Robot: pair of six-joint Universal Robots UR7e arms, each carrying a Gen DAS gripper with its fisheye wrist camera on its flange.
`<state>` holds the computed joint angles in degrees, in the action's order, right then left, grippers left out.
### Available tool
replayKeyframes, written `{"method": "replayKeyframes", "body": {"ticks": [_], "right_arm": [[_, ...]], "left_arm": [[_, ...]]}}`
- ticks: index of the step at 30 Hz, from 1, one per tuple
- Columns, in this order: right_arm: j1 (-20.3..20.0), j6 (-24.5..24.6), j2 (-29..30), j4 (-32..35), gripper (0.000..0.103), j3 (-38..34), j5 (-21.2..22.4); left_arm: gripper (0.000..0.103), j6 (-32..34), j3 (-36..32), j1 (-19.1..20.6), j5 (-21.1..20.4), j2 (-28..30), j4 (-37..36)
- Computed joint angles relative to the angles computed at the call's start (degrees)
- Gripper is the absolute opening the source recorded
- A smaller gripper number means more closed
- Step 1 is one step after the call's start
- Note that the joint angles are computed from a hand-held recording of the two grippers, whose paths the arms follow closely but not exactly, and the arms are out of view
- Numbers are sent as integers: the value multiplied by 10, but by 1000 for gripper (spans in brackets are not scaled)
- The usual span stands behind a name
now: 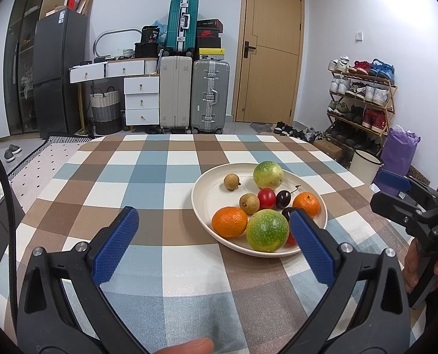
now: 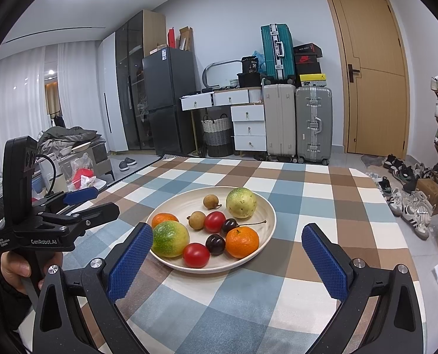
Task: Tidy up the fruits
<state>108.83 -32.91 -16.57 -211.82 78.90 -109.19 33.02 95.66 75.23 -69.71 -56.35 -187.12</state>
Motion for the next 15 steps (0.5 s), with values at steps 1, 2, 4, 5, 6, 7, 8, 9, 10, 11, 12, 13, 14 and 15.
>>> {"method": "replayKeyframes", "body": {"ticks": [1, 2, 4, 5, 6, 7, 8, 9, 10, 11, 12, 13, 14, 15], "right_arm": [[0, -1, 0, 0, 103, 0, 0], [0, -1, 1, 0, 103, 0, 0], [1, -3, 1, 4, 103, -2, 0], [1, -3, 1, 5, 103, -3, -1], [1, -3, 1, 7, 103, -4, -1], [1, -3, 1, 8, 103, -4, -1], [1, -4, 2, 8, 103, -5, -1], [2, -6, 3, 9, 103, -7, -1], [3, -9, 3, 8, 103, -6, -2], [4, -13, 4, 9, 103, -8, -4], [5, -18, 6, 10, 103, -9, -5], [5, -21, 6, 11, 103, -10, -5], [5, -23, 6, 13, 103, -10, -5], [5, -25, 7, 14, 103, -11, -5]], "left_arm": [[102, 0, 0, 0, 0, 0, 0], [102, 0, 0, 0, -1, 0, 0], [102, 0, 0, 0, 0, 0, 0], [102, 0, 0, 0, -1, 0, -1], [102, -1, 0, 0, 0, 0, 0], [102, -1, 0, 0, 0, 0, 1], [102, 0, -1, 0, -1, 1, 2], [102, 0, 0, 0, -1, 0, 2], [102, 2, 0, 0, -2, 0, 2], [102, 3, 0, 0, -2, 0, 2], [102, 5, 1, -1, -2, 0, 1], [102, 8, 2, -1, -3, 0, -1], [102, 9, 2, -2, -2, 0, -2], [102, 9, 2, -2, -2, -1, 0]]}}
